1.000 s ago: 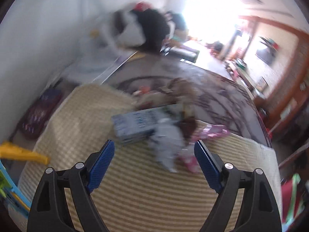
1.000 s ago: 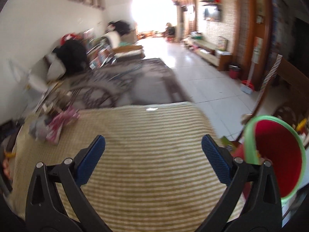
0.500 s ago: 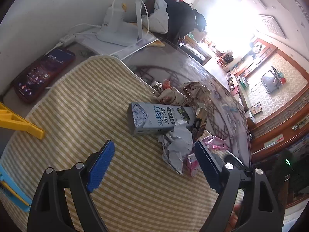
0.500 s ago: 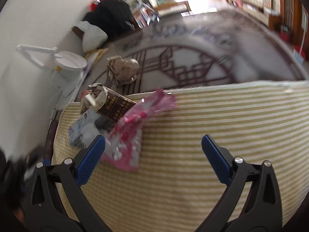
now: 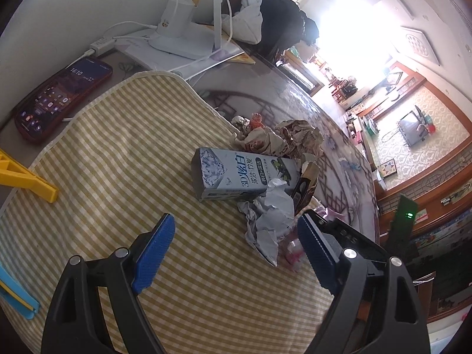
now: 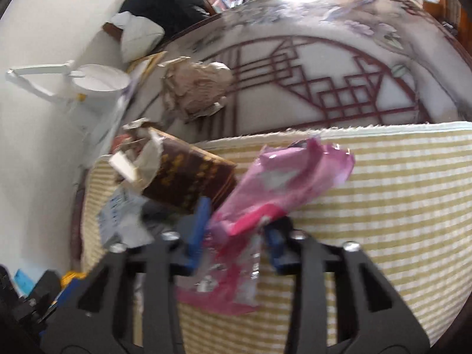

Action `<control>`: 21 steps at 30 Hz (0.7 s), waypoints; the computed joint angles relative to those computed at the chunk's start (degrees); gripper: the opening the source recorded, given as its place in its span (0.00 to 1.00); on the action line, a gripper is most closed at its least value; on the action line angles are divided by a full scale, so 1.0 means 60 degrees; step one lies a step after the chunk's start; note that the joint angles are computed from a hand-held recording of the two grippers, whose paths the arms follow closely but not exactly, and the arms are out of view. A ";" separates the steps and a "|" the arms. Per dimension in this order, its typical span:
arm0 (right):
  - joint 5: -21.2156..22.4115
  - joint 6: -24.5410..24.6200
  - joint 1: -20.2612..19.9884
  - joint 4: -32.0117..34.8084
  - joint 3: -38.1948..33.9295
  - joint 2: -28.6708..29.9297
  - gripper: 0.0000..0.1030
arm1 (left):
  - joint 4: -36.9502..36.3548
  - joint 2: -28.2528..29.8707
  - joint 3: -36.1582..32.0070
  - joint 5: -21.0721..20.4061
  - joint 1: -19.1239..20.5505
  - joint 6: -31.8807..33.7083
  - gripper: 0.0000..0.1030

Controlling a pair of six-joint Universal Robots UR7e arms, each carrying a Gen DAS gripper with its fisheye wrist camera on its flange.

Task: Collect trash
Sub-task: 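Return both tools to the table and grasp the pink wrapper with the right tool, then grasp the crumpled foil with the left tool while the right tool holds the pink wrapper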

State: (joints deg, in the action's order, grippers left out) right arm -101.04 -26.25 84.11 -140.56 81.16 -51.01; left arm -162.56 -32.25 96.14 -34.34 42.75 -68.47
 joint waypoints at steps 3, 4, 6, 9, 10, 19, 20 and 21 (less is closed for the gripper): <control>-0.0096 -0.0836 -0.0101 0.0233 0.0556 -0.0699 0.27 | -0.0195 0.0165 -0.0139 -0.0123 0.0072 0.0258 0.79; -0.0107 -0.1175 -0.0166 0.0284 0.0815 -0.1016 0.27 | -0.0403 0.0288 -0.0233 -0.0204 0.0109 0.0448 0.79; -0.0145 -0.1906 -0.0339 0.0461 0.1394 -0.1749 0.27 | -0.0452 0.0540 -0.0522 -0.0292 0.0170 0.0692 0.79; -0.0236 -0.2979 -0.0815 0.0453 0.2518 -0.3175 0.27 | -0.0263 0.0982 -0.1192 -0.0456 0.0310 0.1184 0.79; -0.0173 -0.3248 -0.1014 0.0335 0.2863 -0.3587 0.27 | -0.0165 0.1135 -0.1437 -0.0427 0.0348 0.1350 0.78; 0.0725 -0.3211 -0.2073 -0.0623 0.3529 -0.4393 0.27 | 0.1397 0.2072 -0.3248 -0.0090 0.0685 0.2076 0.71; 0.0671 -0.3523 -0.1995 -0.1065 0.3649 -0.4376 0.27 | 0.1737 0.2095 -0.3375 -0.0140 0.0730 0.2089 0.63; 0.0755 -0.3686 -0.1984 -0.1181 0.3705 -0.4400 0.27 | 0.1928 0.2082 -0.3396 -0.0158 0.0748 0.2062 0.53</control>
